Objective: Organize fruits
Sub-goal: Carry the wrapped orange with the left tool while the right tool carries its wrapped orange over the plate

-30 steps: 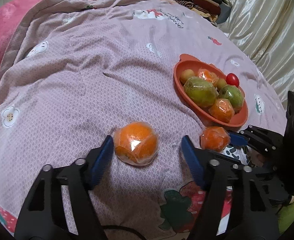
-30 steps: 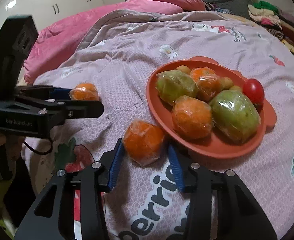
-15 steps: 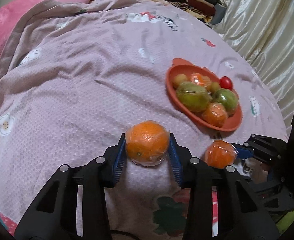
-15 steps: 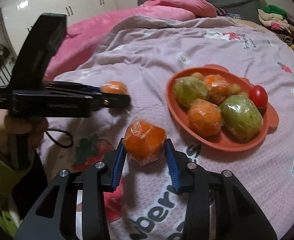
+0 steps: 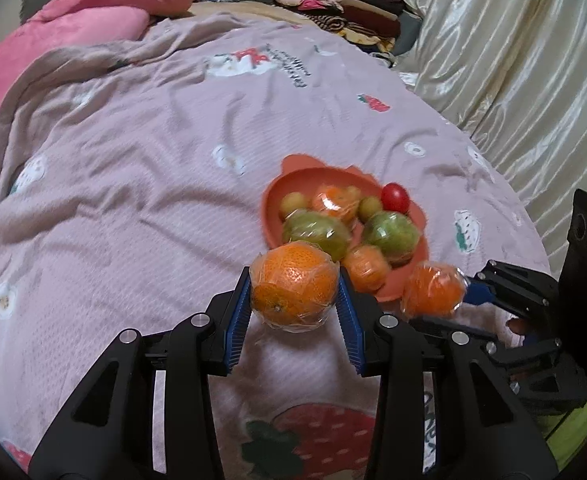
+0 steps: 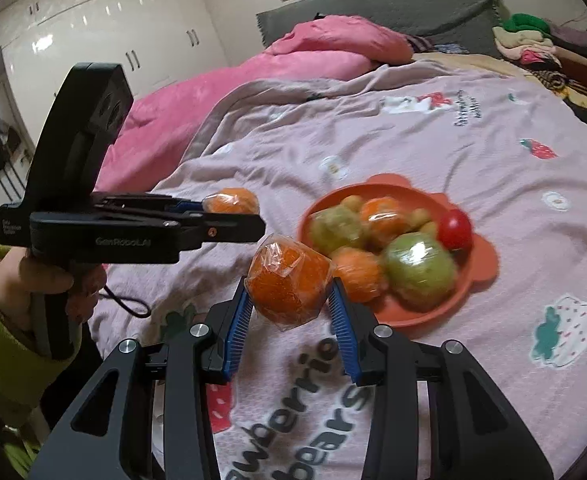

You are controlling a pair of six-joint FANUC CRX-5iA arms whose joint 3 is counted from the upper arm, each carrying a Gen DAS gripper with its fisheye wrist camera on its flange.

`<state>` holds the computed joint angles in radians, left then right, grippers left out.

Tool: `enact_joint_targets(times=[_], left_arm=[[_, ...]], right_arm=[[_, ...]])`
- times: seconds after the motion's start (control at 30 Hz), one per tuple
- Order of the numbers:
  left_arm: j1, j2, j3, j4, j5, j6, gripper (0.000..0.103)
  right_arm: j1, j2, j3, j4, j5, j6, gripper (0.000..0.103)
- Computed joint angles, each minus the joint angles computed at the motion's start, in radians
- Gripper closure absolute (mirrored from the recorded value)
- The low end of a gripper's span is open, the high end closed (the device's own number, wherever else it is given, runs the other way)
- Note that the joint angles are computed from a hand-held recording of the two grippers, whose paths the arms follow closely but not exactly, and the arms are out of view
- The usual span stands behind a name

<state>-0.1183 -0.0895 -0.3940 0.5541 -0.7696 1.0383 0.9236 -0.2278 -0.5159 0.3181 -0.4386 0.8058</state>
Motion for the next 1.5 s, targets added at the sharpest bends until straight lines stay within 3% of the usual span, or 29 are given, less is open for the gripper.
enact_joint_targets(times=[0.33,0.63,1.0,1.5], left_arm=[[-0.050,0.074,0.093,-0.025,-0.009,0.017,0.071],[-0.082,0.131,0.165,-0.056,-0.022,0.038,0.071],[-0.090,0.173,0.212,-0.091,-0.034,0.058,0.071],[-0.082,0.203,0.218,-0.085,-0.036,0.053,0.071]], right_arm=[[-0.069,-0.056,-0.073,0.210,0.017,-0.195,0.066],[-0.121,-0.080,-0.077,0.246,0.036,-0.213,0.066],[-0.141,-0.041,0.039,0.026,0.017,0.044,0.066],[-0.193,0.070,0.232,-0.218,-0.111,0.383,0.066]])
